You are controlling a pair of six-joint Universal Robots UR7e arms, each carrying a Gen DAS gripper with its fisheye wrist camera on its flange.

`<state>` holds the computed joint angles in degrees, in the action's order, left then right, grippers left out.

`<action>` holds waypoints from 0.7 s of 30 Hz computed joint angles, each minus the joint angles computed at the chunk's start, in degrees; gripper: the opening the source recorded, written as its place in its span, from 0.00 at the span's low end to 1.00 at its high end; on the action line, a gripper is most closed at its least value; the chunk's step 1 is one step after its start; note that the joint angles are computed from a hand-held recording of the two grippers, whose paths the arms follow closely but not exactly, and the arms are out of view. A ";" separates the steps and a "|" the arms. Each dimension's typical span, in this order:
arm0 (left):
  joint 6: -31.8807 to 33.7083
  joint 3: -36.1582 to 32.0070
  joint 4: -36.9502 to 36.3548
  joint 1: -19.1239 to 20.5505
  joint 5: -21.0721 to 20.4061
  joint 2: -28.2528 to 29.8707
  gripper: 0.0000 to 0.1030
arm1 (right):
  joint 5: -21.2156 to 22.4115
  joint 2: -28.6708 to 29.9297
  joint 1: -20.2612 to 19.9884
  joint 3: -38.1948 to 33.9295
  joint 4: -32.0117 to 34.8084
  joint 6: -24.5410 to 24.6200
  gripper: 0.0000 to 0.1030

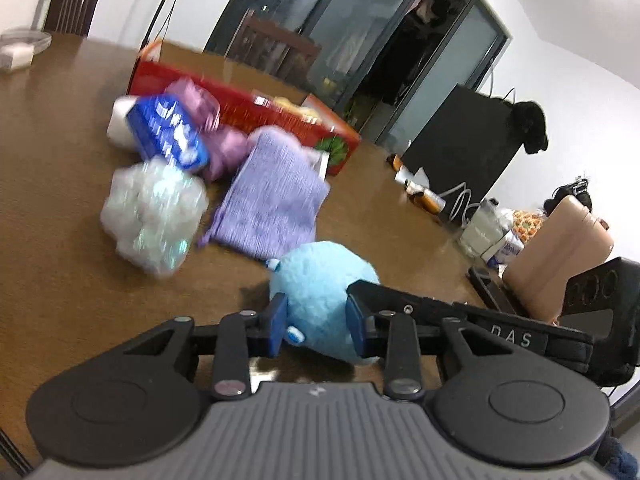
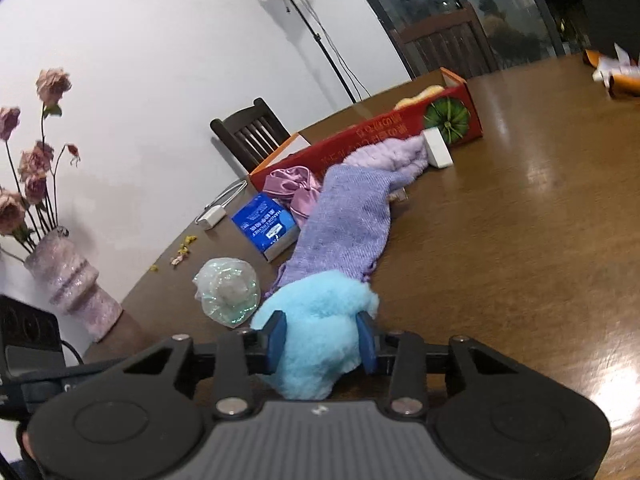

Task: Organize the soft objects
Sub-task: 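Grasp the light-blue plush with the right tool, then lower the light-blue plush into the box and open the right tool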

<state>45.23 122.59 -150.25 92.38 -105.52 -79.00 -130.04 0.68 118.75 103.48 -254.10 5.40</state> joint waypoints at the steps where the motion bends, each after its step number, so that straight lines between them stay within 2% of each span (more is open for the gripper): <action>1: -0.15 0.01 -0.61 -0.48 -0.51 0.05 0.31 | -0.97 -0.44 0.54 -0.27 0.54 -1.04 0.34; 3: -0.72 -0.57 -1.88 -1.54 -2.26 0.35 0.31 | -1.75 -1.90 1.09 -0.16 0.90 -2.55 0.33; 6: -1.38 -3.78 -4.75 -4.41 -4.50 2.79 0.31 | 0.62 -6.02 0.24 0.00 0.80 -7.70 0.33; 9: -4.07 -11.35 -5.92 -7.67 -5.29 8.20 0.32 | 6.16 -11.46 -2.75 -1.57 3.72 -14.49 0.32; 12: -5.14 -22.38 -5.31 -9.86 -4.82 16.44 0.33 | 11.99 -16.35 -6.59 -5.78 11.56 -16.83 0.31; 15: -8.50 -35.30 -1.63 -11.10 -1.29 25.71 0.33 | 17.20 -19.53 -11.30 -13.26 24.52 -15.01 0.30; 17: -11.91 -43.01 -0.27 -11.80 2.54 31.38 0.34 | 19.01 -19.47 -13.84 -19.25 32.36 -13.60 0.29; 21: -10.33 -55.76 3.51 -12.82 10.92 40.91 0.34 | 22.78 -16.91 -18.90 -32.79 49.07 -7.18 0.29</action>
